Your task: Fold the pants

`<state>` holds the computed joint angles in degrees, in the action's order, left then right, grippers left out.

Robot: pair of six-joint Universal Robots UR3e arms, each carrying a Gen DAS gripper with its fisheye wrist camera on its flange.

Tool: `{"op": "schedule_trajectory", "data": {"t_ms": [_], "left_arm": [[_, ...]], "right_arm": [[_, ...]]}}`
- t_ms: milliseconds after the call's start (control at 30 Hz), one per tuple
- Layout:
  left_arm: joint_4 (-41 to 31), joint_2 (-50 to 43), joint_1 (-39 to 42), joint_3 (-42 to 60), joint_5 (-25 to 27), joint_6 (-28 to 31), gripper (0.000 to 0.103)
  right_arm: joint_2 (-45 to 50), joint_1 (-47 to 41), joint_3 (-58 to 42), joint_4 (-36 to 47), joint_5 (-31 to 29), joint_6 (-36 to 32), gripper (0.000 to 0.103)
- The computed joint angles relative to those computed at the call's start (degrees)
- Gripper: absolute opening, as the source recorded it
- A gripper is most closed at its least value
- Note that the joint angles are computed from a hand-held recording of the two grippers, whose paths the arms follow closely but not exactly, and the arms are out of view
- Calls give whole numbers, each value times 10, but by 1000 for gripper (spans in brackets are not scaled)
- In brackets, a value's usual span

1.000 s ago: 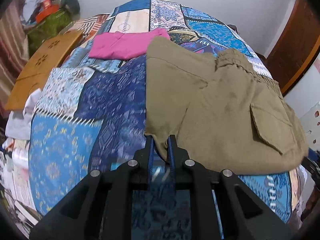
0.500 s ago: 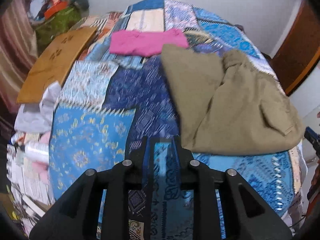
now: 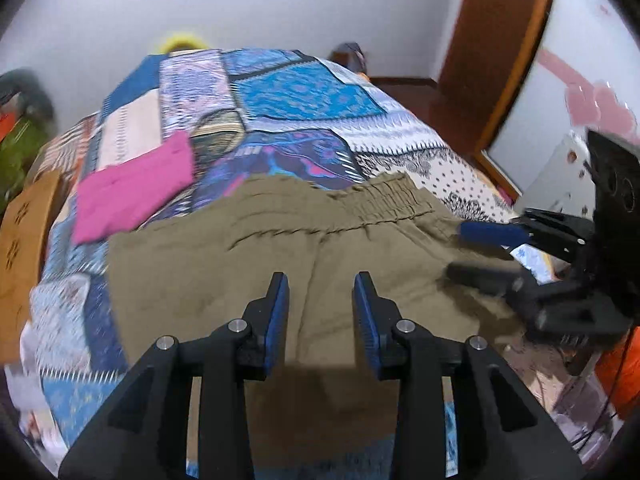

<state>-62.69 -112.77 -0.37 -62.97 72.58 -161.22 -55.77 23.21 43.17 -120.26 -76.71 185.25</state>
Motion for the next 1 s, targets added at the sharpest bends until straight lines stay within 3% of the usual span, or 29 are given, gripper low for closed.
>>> {"op": "schedule_trajectory", "data": {"t_ms": [133, 233, 400, 567, 600, 667, 733, 900, 1000], "left_arm": [[-5, -54, -3, 34, 8, 4, 35], [34, -52, -1, 2, 4, 10, 36], [59, -56, -28, -2, 57, 0, 36], [25, -14, 1, -17, 24, 2, 38], [29, 4, 10, -34, 18, 5, 40], [36, 35, 26, -60, 22, 9, 63], [72, 75, 51, -109, 26, 9, 73], [70, 121, 123, -156, 1, 12, 82], [56, 132, 168, -178, -29, 8, 83]], "right_arm": [[78, 2, -120, 100, 8, -40, 45], [58, -11, -66, 76, 27, -60, 45], [63, -7, -70, 78, 17, -48, 45], [28, 5, -55, 94, -27, -45, 49], [14, 6, -41, 91, -38, -50, 54], [-19, 3, 0, 72, -54, -57, 64], [-48, -3, 38, 52, -68, -57, 71], [-99, -15, 107, 23, -98, -40, 71], [-132, -31, 168, -3, -72, -24, 71]]}}
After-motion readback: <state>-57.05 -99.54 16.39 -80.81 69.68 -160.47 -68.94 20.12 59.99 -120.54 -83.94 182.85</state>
